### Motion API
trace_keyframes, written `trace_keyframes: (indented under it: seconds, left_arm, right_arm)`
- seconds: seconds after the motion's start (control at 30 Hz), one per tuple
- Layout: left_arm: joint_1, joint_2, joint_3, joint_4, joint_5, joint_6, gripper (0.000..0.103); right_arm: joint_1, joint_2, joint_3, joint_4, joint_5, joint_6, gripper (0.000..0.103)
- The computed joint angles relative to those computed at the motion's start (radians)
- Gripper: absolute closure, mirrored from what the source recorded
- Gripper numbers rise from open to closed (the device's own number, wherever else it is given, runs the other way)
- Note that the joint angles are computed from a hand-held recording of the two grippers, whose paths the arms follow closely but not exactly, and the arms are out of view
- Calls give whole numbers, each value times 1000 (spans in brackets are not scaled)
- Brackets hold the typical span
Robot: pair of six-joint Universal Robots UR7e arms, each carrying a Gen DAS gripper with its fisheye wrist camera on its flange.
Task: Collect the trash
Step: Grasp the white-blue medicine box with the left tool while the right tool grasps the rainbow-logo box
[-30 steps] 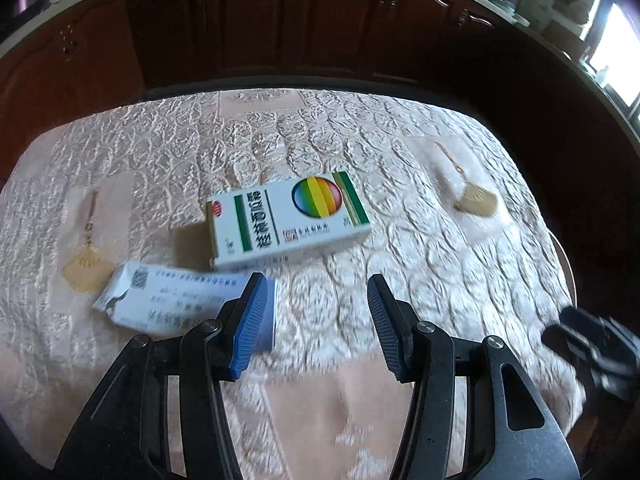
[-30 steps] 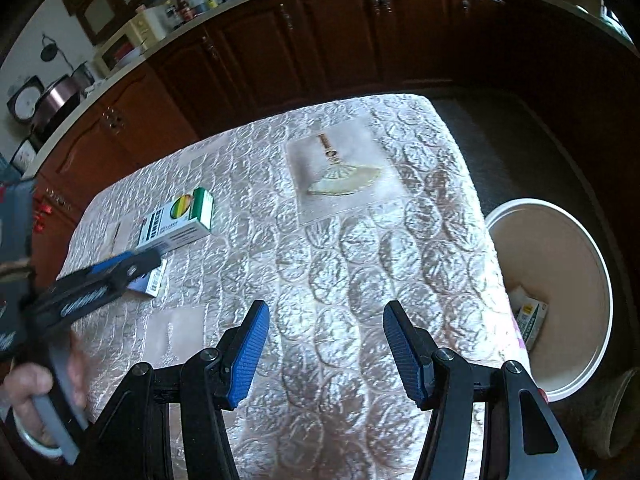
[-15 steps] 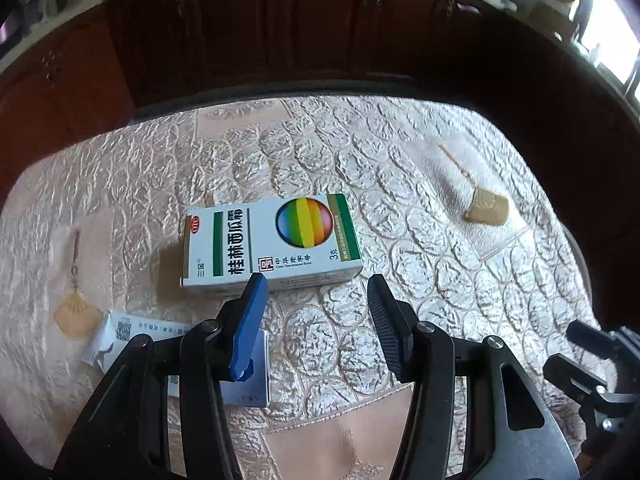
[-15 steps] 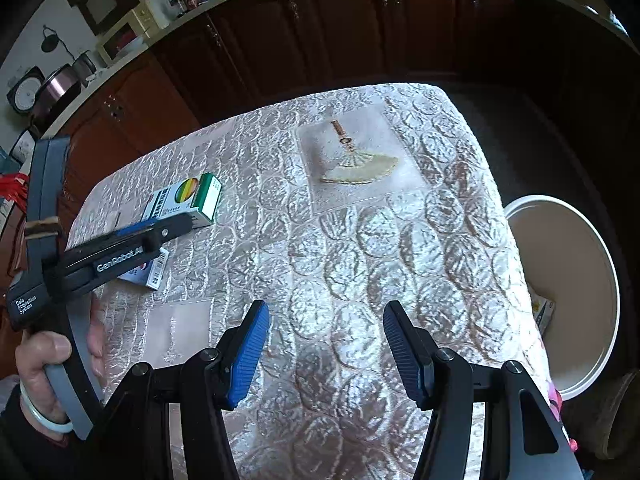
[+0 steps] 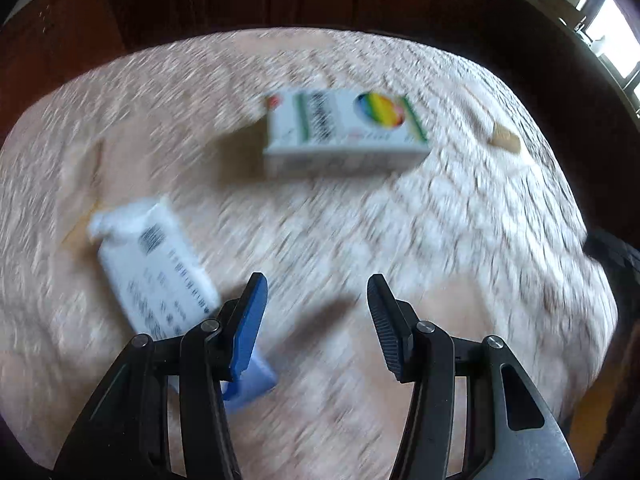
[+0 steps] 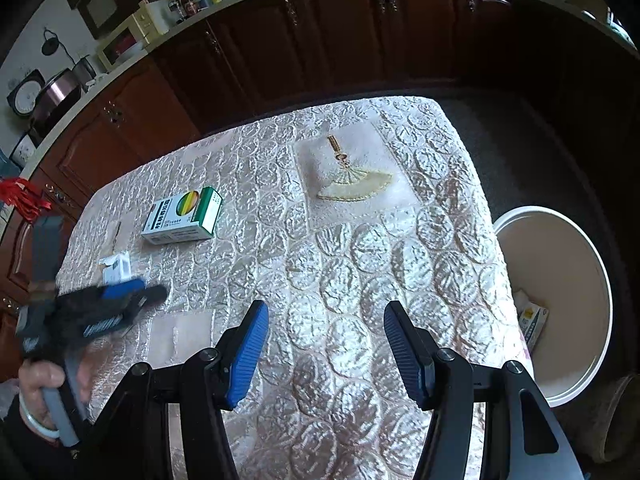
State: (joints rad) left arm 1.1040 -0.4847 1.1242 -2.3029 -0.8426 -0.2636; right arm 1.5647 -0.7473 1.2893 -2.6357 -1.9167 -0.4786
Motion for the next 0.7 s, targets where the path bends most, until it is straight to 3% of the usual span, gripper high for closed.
trace_keyframes:
  seconds: [0.3,0.53,0.63,0.7]
  left_arm:
    - [12,-186,226,-106,23,-94,53]
    - [15,-241,271,-155,-2,-91,52]
    - [15,-242,256,-143,22,-64,42]
    - [20,-230,233,-121,70,-63,41]
  right_arm:
    - [37,70,-50,61,19,-74,43]
    - [89,187,-173,130,3,-272,40]
    - [102,241,-257,202,5,-339,40]
    - [108,280,-328,260,18,-378,39]
